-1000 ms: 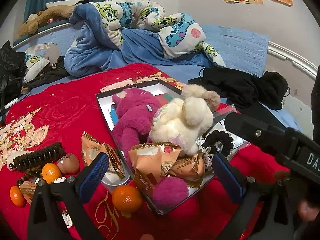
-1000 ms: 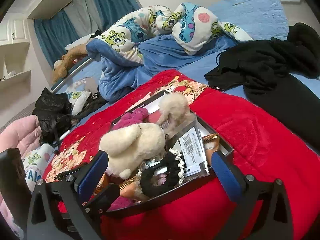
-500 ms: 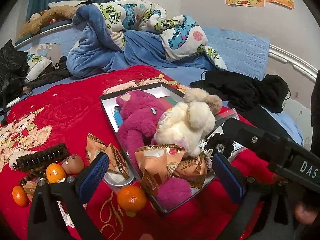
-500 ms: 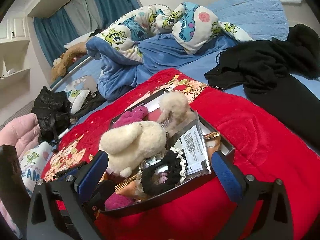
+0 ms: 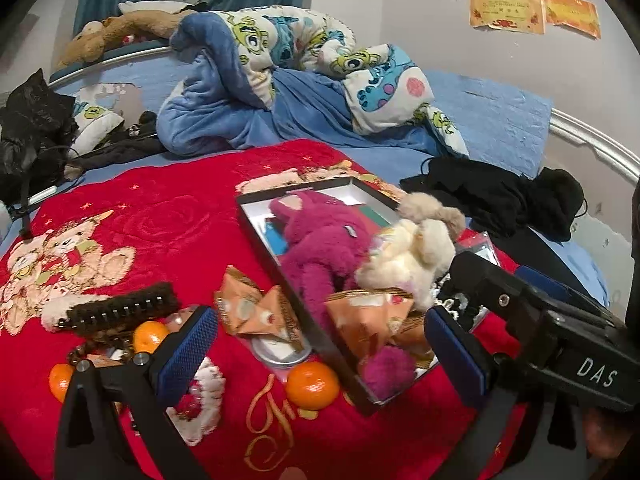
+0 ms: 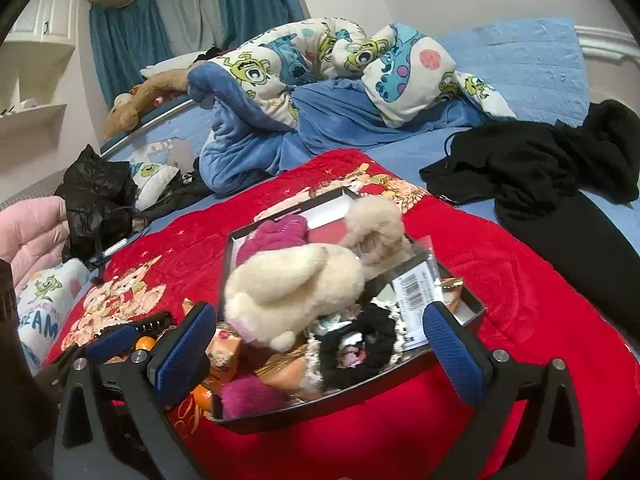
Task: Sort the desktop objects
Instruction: 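Withdraw both open tools from the box back toward the item pile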
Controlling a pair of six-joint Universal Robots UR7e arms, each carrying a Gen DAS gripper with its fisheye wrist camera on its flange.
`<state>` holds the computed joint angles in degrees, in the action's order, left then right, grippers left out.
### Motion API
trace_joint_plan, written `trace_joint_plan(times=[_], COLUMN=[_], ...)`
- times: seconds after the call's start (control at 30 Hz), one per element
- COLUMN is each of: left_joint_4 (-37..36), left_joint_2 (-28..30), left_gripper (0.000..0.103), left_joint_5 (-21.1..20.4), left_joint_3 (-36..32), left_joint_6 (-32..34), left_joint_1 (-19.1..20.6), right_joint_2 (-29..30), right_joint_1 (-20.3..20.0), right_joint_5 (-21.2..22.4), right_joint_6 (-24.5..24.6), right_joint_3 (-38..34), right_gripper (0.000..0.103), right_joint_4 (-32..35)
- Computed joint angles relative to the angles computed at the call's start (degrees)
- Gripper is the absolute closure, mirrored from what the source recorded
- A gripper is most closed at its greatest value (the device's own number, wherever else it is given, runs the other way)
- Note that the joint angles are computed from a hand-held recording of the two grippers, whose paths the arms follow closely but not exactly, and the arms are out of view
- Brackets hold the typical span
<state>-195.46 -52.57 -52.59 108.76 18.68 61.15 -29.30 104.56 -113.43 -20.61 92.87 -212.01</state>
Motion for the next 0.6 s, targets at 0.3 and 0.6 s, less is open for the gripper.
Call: trace_joint_plan(times=[0.3, 0.6], left_joint_4=[-1.50, -3.45], left_joint_2=[-3.69, -8.50], left_gripper=[0.000, 0.000], left_joint_5=[1.22, 2.44], left_joint_3=[2.52, 5.19], left_joint_6=[0.55, 1.30], left_joint_1=[1.14, 3.07], right_joint_2=[2.07, 5.25], right_joint_1=[1.82, 4.61], right_joint_5=[0.27, 0.94], right_joint_6=[0.40, 0.58], right_joint_3=[-1.69, -4.83], right_gripper=[0.000, 0.000], right_joint_4=[1.16, 3.26])
